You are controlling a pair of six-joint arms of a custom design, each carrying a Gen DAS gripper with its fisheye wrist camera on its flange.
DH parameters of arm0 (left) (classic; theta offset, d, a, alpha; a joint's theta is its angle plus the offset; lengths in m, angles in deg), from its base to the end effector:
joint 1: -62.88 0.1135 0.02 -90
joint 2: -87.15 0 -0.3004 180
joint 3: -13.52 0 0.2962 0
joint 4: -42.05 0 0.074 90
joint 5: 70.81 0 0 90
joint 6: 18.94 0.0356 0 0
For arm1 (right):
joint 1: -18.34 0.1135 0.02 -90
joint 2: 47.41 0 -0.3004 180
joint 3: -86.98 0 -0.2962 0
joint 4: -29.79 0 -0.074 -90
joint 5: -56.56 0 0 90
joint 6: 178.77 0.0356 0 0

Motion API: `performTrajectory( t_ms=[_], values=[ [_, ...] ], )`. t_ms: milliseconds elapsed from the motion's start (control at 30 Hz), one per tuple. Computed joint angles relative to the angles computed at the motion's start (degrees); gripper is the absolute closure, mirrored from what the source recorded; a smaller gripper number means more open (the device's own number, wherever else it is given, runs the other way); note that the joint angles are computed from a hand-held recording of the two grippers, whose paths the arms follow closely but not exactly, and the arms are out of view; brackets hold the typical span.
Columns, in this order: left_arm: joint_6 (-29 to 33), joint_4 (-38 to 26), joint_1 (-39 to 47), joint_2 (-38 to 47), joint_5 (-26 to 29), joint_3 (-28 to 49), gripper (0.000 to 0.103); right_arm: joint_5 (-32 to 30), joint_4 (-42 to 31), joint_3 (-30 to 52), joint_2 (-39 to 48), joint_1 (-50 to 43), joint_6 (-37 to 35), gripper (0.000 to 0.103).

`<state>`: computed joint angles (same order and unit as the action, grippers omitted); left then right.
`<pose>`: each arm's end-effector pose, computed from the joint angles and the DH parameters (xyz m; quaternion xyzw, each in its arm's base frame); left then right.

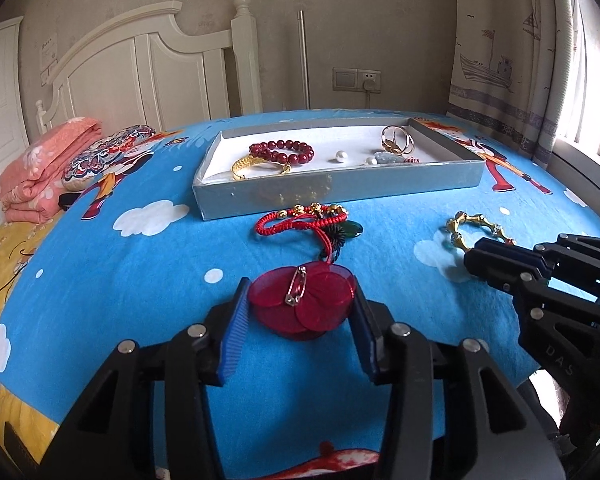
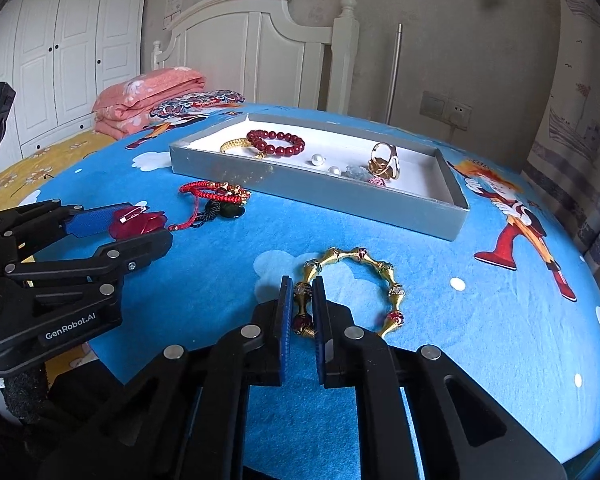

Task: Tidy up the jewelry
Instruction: 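Carry the red flower pendant and gold bamboo bracelet over the white tray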

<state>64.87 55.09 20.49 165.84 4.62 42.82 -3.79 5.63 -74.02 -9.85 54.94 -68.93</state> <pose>0.1842 -0.1560 0.1189 0.2206 0.8592 -0.0810 0.4545 0.1227 0.0692 0.1311 -0.0276 0.8911 -0.0232 0.4524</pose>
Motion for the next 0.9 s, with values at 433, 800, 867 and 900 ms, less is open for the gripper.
performTrajectory(
  t_ms=[433, 800, 867, 900],
  values=[
    [-1.8, -0.4, 1.1, -10.1, -0.3, -6.4, 0.058, 12.8, -13.0, 2.1, -8.0, 15.8, 10.0, 0.093],
    [-1.8, -1.8, -0.8, -8.3, -2.3, -2.6, 0.057, 8.2, -6.8, 3.2, -8.0, 6.5, 3.9, 0.093],
    [-1.6, -2.9, -1.2, -7.8, -2.5, -0.5, 0.057, 5.7, -4.6, 4.0, -7.5, 2.9, 1.6, 0.093],
    [-1.3, -3.5, -1.3, -7.5, -2.6, 0.6, 0.057, 5.2, -3.8, 4.5, -7.2, 1.8, 0.8, 0.093]
  ],
)
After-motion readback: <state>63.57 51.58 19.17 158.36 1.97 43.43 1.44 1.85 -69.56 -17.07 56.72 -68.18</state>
